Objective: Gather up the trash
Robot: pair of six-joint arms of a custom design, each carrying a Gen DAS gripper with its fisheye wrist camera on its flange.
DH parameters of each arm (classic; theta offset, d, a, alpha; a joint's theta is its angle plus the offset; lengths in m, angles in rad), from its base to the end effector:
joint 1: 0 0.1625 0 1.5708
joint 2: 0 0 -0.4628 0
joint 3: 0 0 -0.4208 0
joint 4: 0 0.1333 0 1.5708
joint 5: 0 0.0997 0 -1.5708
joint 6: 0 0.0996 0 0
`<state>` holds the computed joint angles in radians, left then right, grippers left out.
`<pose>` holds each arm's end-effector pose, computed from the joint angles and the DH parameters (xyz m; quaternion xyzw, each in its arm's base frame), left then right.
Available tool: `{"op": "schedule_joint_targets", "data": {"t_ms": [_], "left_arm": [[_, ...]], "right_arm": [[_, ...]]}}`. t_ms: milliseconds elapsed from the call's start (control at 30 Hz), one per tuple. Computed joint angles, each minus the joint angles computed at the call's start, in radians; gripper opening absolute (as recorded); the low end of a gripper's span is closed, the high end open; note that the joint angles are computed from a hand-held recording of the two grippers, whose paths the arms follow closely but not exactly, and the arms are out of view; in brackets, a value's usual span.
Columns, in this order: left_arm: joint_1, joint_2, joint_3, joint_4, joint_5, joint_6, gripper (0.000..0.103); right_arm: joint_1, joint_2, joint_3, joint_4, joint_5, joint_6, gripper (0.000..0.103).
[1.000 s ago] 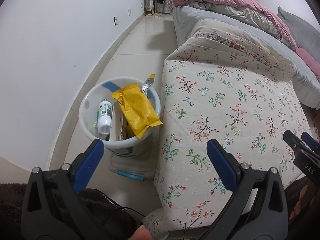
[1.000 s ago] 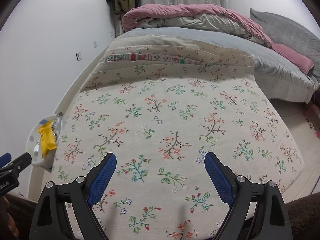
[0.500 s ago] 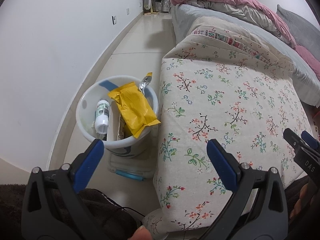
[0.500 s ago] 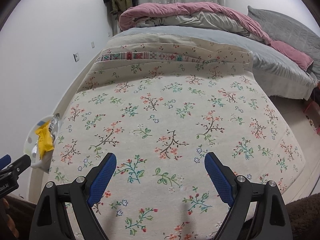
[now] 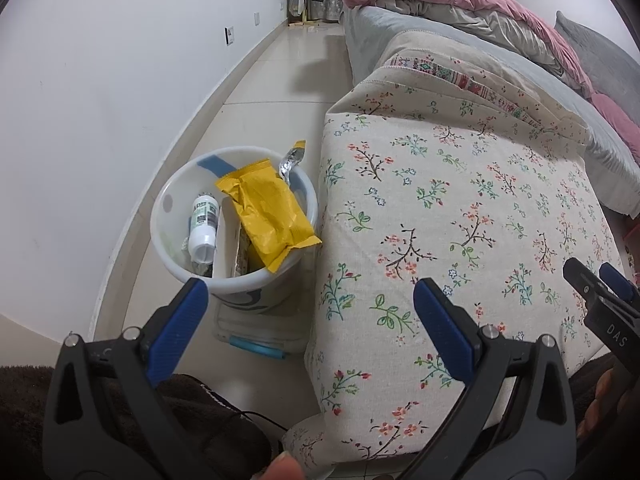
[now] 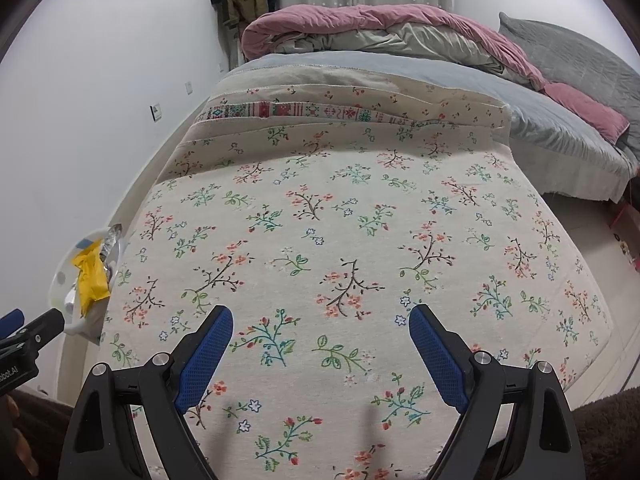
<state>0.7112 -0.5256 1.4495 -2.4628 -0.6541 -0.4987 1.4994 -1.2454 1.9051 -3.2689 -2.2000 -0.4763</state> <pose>-0.4308 -0.6515 -0.0048 0.1679 0.8808 -0.2668 0.3532 0.0317 -0.6042 0.3881 0.0156 -0.8396 0.3816 0.3862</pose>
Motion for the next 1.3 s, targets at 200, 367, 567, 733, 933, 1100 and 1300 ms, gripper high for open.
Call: {"op": "schedule_joint_targets", "data": {"t_ms": [200,367,567,733,933,1100,1300], "left_arm": [[0.001,-0.001,0.001,-0.002,-0.001,0.0,0.102],[0.002,0.0,0.001,0.0,0.0,-0.005,0.102],[0.002,-0.001,0.001,0.003,0.0,-0.007,0.102],[0.002,-0.001,0.001,0.003,0.0,-0.007,0.102],[0.002,0.0,0.001,0.003,0.001,-0.008,0.102],[0.002,-0.004,0.006,0.001,0.003,-0.01,0.102],[0.004,-0.008,0.009,0.001,0.006,-0.014,0.102]], "right_arm": [[0.001,0.002,-0.001,0.002,0.001,-0.003,0.091],[0.0,0.002,-0.001,0.002,0.005,-0.007,0.091],[-0.002,0.001,-0.001,0.006,0.009,-0.006,0.091],[-0.003,0.0,0.0,0.009,0.014,-0.009,0.091],[-0.003,-0.001,0.003,0.006,0.016,-0.011,0.091],[-0.003,0.001,-0.002,0.011,0.019,-0.018,0.091],[-0.002,0.003,-0.002,0.01,0.018,-0.018,0.091]]}}
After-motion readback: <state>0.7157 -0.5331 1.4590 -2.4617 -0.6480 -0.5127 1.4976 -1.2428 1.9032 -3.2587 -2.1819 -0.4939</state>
